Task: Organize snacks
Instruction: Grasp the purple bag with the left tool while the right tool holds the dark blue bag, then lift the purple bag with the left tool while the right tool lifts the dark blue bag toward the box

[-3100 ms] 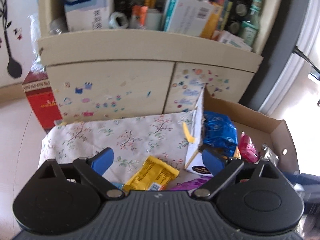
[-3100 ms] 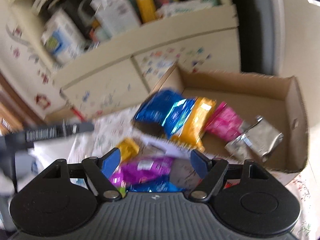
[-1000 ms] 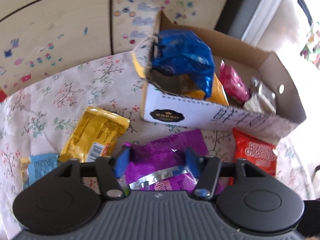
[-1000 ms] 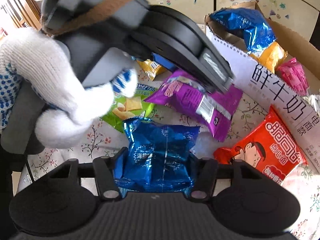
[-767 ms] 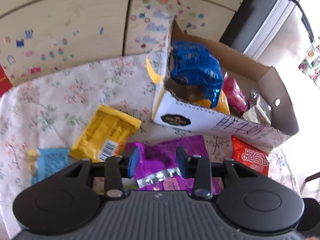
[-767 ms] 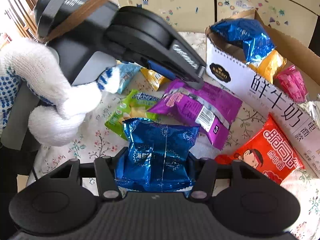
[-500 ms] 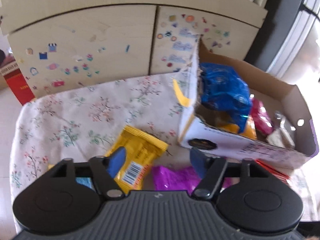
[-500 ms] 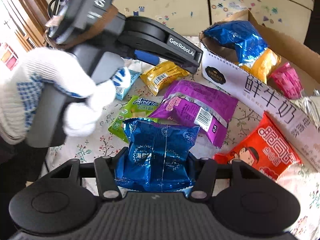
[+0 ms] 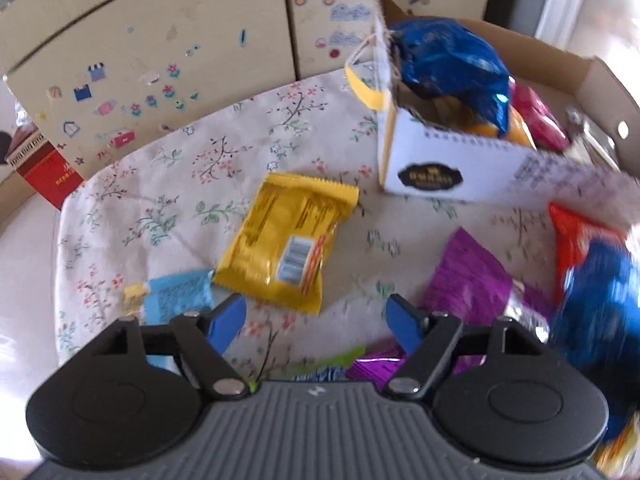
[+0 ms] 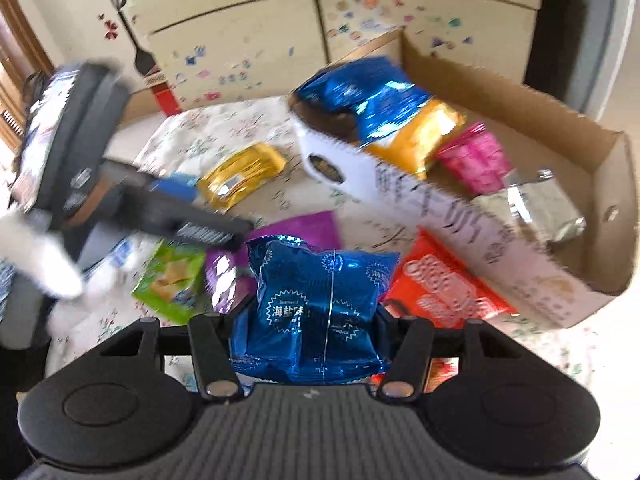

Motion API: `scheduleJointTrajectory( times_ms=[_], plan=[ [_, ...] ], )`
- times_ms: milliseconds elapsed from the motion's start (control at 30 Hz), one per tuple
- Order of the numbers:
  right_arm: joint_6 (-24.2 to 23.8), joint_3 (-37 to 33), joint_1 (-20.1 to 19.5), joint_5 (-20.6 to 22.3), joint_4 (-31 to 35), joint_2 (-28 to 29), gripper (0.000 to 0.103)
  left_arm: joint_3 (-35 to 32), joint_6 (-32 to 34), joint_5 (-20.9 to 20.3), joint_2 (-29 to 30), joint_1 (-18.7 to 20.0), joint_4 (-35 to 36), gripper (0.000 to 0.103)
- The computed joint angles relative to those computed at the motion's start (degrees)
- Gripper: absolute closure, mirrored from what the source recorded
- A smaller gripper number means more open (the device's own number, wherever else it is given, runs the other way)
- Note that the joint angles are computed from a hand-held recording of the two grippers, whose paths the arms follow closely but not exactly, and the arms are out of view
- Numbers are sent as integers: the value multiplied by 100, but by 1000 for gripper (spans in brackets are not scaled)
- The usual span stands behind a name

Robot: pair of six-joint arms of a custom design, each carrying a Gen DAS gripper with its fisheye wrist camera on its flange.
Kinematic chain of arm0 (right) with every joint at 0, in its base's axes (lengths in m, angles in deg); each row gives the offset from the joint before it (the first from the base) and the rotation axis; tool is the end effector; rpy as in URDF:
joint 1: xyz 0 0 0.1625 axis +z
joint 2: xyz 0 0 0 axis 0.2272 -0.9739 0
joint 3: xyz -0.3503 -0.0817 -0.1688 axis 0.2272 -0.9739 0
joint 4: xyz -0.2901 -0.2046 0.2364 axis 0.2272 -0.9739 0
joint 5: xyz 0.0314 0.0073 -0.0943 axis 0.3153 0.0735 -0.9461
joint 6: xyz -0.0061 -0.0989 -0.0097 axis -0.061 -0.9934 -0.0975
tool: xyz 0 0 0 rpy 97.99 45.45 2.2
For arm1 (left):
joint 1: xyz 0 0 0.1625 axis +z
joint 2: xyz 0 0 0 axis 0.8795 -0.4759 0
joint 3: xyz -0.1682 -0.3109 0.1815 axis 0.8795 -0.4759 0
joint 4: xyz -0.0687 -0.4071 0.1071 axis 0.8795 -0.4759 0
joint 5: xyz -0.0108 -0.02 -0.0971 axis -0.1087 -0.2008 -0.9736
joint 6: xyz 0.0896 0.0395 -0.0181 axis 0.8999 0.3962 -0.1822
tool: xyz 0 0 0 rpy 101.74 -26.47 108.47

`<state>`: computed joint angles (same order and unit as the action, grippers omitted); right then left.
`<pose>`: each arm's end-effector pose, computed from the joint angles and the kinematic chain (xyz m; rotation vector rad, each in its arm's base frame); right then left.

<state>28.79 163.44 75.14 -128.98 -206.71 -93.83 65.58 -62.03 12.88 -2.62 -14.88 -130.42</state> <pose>0.0785 -0.6149 0.2721 0.6259 -2.5254 0.4647 -0.3315 -0.6574 -0.0188 0.4121 2.2644 -0.4634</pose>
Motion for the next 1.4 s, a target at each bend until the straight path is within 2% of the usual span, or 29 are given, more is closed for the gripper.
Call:
scheduleJointTrajectory(
  times_ms=[67, 167, 267, 367, 567, 667, 800, 833, 867, 900, 1033, 1400],
  plan=[
    [61, 6, -23, 9, -105, -47, 40, 206, 240, -17, -127, -71, -272, 26],
    [131, 0, -73, 66, -207, -116, 40, 502, 943, -131, -280, -184, -949, 26],
    [250, -14, -75, 93, -295, -163, 40, 746, 1701, -678, -420, -209, -1650, 25],
    [350, -22, -99, 171, -398, -183, 40, 844, 2241, -936, -425, -273, -1926, 24],
    [456, -28, -94, 238, -544, -149, 39, 689, 2763, -1190, -189, -313, -1653, 21],
    [489, -33, -96, 267, -543, -148, 39, 537, 3028, -1023, 44, -344, -1541, 20],
    [506, -20, -104, 291, -523, -172, 39, 407, 3063, -779, 248, -362, -1507, 22],
    [504, -16, -104, 289, -525, -174, 39, 426, 3002, -837, 215, -354, -1515, 25],
    [504, -14, -103, 292, -530, -178, 39, 408, 2923, -840, 202, -345, -1482, 36],
    [506, -12, -108, 307, -537, -181, 39, 384, 2831, -892, 181, -327, -1429, 38],
    [562, -7, -118, 375, -581, -201, 39, 451, 2549, -1013, 44, -292, -1564, 39],
    [647, -4, -130, 720, -878, -300, 39, 756, 2253, -558, -321, -460, -2555, 39]
  ],
)
